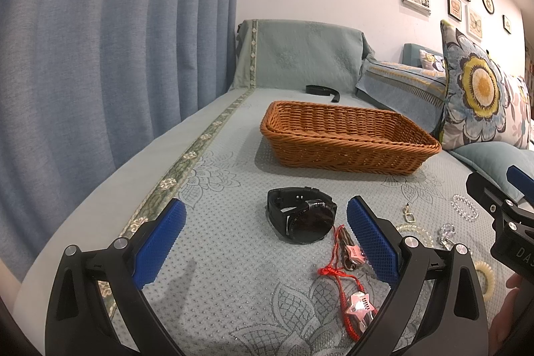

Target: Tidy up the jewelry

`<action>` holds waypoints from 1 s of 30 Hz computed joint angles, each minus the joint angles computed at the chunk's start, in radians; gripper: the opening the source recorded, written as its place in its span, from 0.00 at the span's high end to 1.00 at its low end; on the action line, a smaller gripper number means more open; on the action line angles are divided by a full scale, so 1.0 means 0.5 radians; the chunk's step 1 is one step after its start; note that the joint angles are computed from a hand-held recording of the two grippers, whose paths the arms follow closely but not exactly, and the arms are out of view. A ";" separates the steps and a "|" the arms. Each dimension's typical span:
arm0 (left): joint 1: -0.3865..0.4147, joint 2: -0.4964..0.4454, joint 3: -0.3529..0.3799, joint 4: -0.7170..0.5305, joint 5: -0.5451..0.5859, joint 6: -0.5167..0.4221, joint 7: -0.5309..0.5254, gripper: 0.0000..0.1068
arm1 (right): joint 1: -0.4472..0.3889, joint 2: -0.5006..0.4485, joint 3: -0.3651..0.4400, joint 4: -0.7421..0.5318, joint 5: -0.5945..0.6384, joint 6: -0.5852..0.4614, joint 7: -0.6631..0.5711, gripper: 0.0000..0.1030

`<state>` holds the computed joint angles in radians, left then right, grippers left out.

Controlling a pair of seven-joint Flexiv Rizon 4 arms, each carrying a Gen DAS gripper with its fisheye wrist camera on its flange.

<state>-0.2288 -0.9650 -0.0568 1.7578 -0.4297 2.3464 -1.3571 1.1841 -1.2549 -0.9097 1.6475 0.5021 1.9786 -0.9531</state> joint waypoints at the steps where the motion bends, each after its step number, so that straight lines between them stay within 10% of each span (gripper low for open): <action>1: 0.000 0.000 0.000 0.000 0.000 0.000 0.000 0.12 | 0.001 -0.002 -0.003 -0.002 0.002 -0.001 0.000 0.07; 7: 0.062 0.013 -0.041 0.012 0.082 -0.031 -0.047 0.12 | 0.000 -0.002 -0.003 -0.002 -0.002 -0.003 -0.001 0.07; 14: 0.559 0.150 -0.341 0.098 0.680 -0.399 -0.354 0.14 | -0.039 0.100 0.070 0.064 -0.094 -0.054 -0.028 0.10; 25: 0.808 0.185 -0.618 0.113 0.995 -0.935 -0.288 0.38 | -0.347 0.580 0.540 0.332 -0.452 -0.076 -0.244 0.44; 30: 0.923 0.180 -0.764 0.200 1.002 -0.992 -0.176 0.46 | -0.463 0.712 0.755 0.473 -0.533 -0.068 -0.344 0.45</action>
<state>0.2328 -0.8748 -0.4386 1.8579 0.0710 1.8503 -1.4449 0.9529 -0.8990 -0.5321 1.8840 0.2358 1.9444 -1.1250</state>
